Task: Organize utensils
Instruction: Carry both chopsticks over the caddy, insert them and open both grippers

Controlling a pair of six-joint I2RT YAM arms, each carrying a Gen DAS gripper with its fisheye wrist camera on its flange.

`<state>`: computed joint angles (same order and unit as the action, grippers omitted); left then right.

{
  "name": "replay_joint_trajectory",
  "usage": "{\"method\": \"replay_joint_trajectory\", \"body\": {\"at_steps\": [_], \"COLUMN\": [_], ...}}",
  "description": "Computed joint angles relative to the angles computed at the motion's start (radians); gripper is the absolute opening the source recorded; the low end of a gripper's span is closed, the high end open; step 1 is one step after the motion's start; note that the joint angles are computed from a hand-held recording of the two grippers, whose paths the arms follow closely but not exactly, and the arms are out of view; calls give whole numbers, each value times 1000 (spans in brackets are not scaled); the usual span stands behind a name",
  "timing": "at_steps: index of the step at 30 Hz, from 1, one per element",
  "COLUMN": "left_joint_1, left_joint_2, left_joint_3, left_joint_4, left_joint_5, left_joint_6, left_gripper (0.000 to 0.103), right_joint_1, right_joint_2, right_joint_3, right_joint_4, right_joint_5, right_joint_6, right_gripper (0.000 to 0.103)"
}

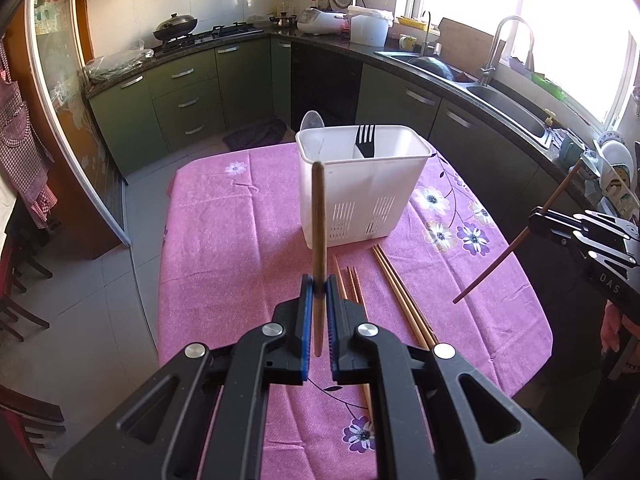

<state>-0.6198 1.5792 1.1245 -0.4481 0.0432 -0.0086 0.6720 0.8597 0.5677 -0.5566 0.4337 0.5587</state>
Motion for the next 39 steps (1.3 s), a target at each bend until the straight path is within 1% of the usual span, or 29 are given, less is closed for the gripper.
{"method": "replay_joint_trajectory", "body": {"at_steps": [4,7,12,14,19,23,26,29,31,36,39], "left_joint_1": [-6,-11,-28,-32,-51,-67,-63,-51,-43,-28,-15], "left_joint_2": [27,56,74,79,120,198,273,335,372,426,461], "left_joint_3": [106,213,377,440,586,651,685,683,685,673,685], "left_joint_4": [-65,-124,-175,-191,-188,-132,-113,-68,-57,-63,-90], "left_joint_5": [15,28,4,3,-28,-76,-75,-79,-86,-89,-85], "left_joint_6": [7,5,3,0,-11,-14,-21,-25,-26,-22,-21], "left_gripper": [7,7,7,7,7,7,7,7,7,7,7], "right_joint_1": [-61,-117,-205,-228,-305,-371,-415,-449,-477,-507,-505], "right_joint_2": [17,45,107,132,208,303,386,457,501,565,596], "right_joint_3": [95,181,325,380,513,588,612,594,570,501,479], "right_joint_4": [-26,-42,-52,-51,-25,12,41,90,127,197,220], "right_joint_5": [-43,-79,-149,-157,-185,-217,-254,-274,-314,-357,-363], "right_joint_6": [-66,-114,-185,-207,-253,-263,-263,-268,-272,-279,-277], "right_gripper": [7,7,7,7,7,7,7,7,7,7,7]}}
